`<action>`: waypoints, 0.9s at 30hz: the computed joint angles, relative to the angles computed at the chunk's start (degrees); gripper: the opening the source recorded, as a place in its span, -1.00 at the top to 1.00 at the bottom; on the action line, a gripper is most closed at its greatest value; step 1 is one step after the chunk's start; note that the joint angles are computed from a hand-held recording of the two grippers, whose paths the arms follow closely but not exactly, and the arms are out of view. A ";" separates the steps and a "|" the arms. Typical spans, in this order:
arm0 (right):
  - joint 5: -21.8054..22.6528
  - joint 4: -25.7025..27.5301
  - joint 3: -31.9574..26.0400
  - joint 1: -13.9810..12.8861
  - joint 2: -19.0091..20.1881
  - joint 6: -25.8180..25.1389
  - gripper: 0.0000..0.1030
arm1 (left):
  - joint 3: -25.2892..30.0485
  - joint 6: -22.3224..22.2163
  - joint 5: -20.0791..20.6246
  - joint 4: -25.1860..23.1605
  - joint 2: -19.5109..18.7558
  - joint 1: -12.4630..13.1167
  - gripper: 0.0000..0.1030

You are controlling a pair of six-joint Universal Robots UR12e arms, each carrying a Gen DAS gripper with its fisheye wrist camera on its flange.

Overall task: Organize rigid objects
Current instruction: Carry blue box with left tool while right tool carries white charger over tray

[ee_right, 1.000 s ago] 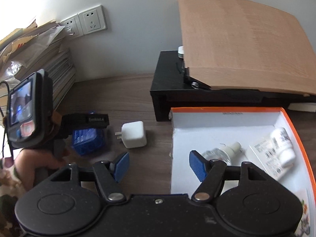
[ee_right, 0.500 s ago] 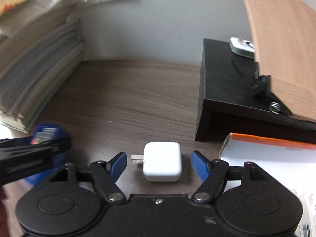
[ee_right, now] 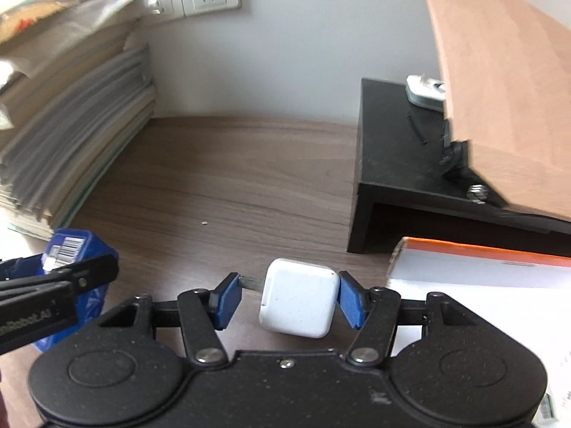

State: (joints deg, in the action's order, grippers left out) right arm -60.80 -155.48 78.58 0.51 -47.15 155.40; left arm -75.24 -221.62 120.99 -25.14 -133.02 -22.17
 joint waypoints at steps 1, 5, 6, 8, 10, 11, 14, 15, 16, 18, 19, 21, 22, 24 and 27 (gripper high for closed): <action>0.62 -0.50 0.66 -0.41 -0.54 0.16 -0.37 | 0.32 0.32 0.33 0.02 -0.08 -0.32 -0.19; 3.13 -2.69 3.39 -2.33 -2.74 0.75 -0.37 | 1.45 0.74 0.99 0.01 -0.26 -1.72 -0.19; 3.59 -3.29 4.04 -2.86 -3.27 1.16 -0.37 | 1.76 0.85 1.12 0.11 -0.35 -2.11 -0.19; 4.48 -3.72 5.09 -3.94 -4.25 1.76 -0.37 | 2.76 1.23 1.47 0.08 -0.72 -2.99 -0.19; 5.17 -4.66 6.24 -5.12 -5.16 2.09 -0.37 | 3.83 1.73 1.63 0.30 -1.24 -3.90 -0.19; 5.54 -5.19 6.87 -5.76 -5.62 2.15 -0.37 | 4.43 2.00 1.61 0.28 -1.51 -4.37 -0.19; 6.50 -7.34 9.16 -7.92 -7.17 2.77 -0.37 | 6.32 3.01 1.39 0.25 -2.42 -5.81 -0.19; 6.83 -7.75 9.70 -8.74 -7.61 2.95 -0.37 | 7.02 3.56 1.45 0.25 -2.75 -6.32 -0.19; 6.97 -8.37 10.25 -9.48 -8.00 3.21 -0.37 | 7.74 3.97 1.37 0.22 -3.08 -6.79 -0.19; 7.04 -9.41 11.11 -11.00 -8.60 3.49 -0.37 | 9.27 4.73 1.18 0.17 -3.83 -7.67 -0.19; 7.02 -9.90 11.55 -11.70 -8.86 3.80 -0.37 | 10.04 5.05 1.31 0.19 -4.24 -8.11 -0.19; 7.21 -10.54 12.44 -13.17 -9.41 4.30 -0.37 | 11.45 5.65 1.11 0.33 -4.92 -8.82 -0.19; 7.25 -10.98 12.81 -13.81 -9.62 4.71 -0.37 | 12.12 5.99 1.05 0.51 -5.27 -9.13 -0.19; 7.32 -11.91 13.38 -14.86 -9.88 5.26 -0.37 | 13.58 6.97 1.33 0.83 -6.09 -9.81 -0.19; 7.82 -12.95 14.20 -16.29 -10.35 5.63 -0.37 | 15.56 8.05 0.88 0.93 -7.27 -10.53 -0.19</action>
